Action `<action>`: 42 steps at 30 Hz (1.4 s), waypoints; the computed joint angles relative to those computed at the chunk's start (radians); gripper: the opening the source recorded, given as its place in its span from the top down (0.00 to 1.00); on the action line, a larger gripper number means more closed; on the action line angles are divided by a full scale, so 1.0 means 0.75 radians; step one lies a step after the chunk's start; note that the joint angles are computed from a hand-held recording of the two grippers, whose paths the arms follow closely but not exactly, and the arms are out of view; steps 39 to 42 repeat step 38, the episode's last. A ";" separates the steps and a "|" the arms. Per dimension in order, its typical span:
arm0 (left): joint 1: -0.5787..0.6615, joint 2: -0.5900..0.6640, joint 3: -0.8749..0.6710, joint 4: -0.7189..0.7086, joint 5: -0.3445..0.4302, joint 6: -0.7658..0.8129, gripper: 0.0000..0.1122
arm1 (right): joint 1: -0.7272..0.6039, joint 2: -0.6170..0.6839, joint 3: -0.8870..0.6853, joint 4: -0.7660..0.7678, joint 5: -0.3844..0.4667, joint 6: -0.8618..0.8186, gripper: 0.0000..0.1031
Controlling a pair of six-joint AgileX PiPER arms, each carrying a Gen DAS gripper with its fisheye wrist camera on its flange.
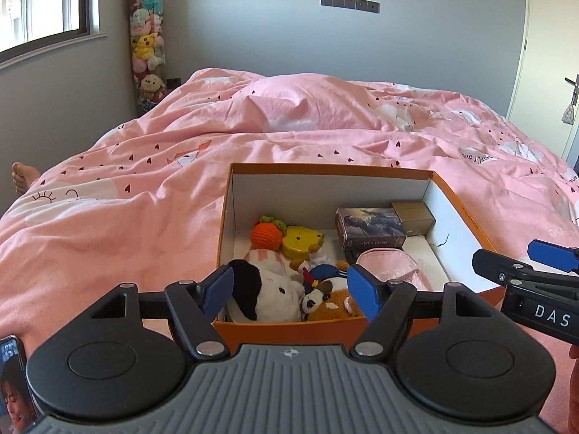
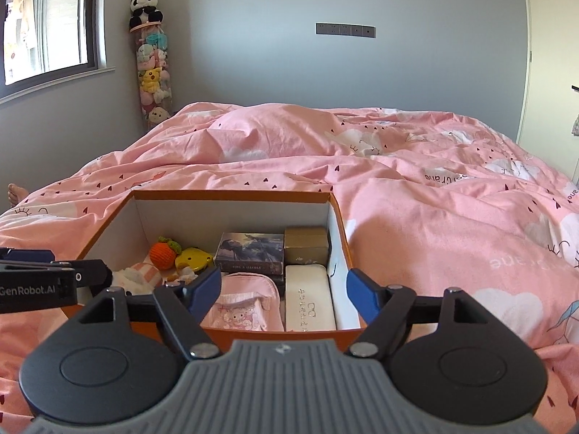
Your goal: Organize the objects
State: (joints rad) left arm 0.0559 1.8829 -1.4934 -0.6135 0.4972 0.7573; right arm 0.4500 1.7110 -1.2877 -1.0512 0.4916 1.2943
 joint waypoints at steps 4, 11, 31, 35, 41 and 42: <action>-0.012 0.017 -0.001 0.071 0.013 -0.083 0.25 | 0.008 0.024 0.013 -0.038 0.006 0.035 0.24; -0.021 0.029 0.003 0.124 0.025 -0.131 0.25 | 0.008 0.048 0.011 -0.030 -0.008 0.021 0.21; -0.012 0.010 0.019 0.094 0.012 -0.095 0.25 | 0.003 0.052 0.009 0.046 -0.022 -0.047 0.20; -0.005 0.002 0.026 0.062 0.006 -0.061 0.24 | -0.003 0.051 0.010 0.067 -0.028 -0.061 0.20; -0.003 -0.001 0.025 0.050 0.007 -0.047 0.24 | -0.005 0.052 0.007 0.079 -0.030 -0.072 0.20; -0.003 -0.001 0.025 0.050 0.007 -0.047 0.24 | -0.005 0.052 0.007 0.079 -0.030 -0.072 0.20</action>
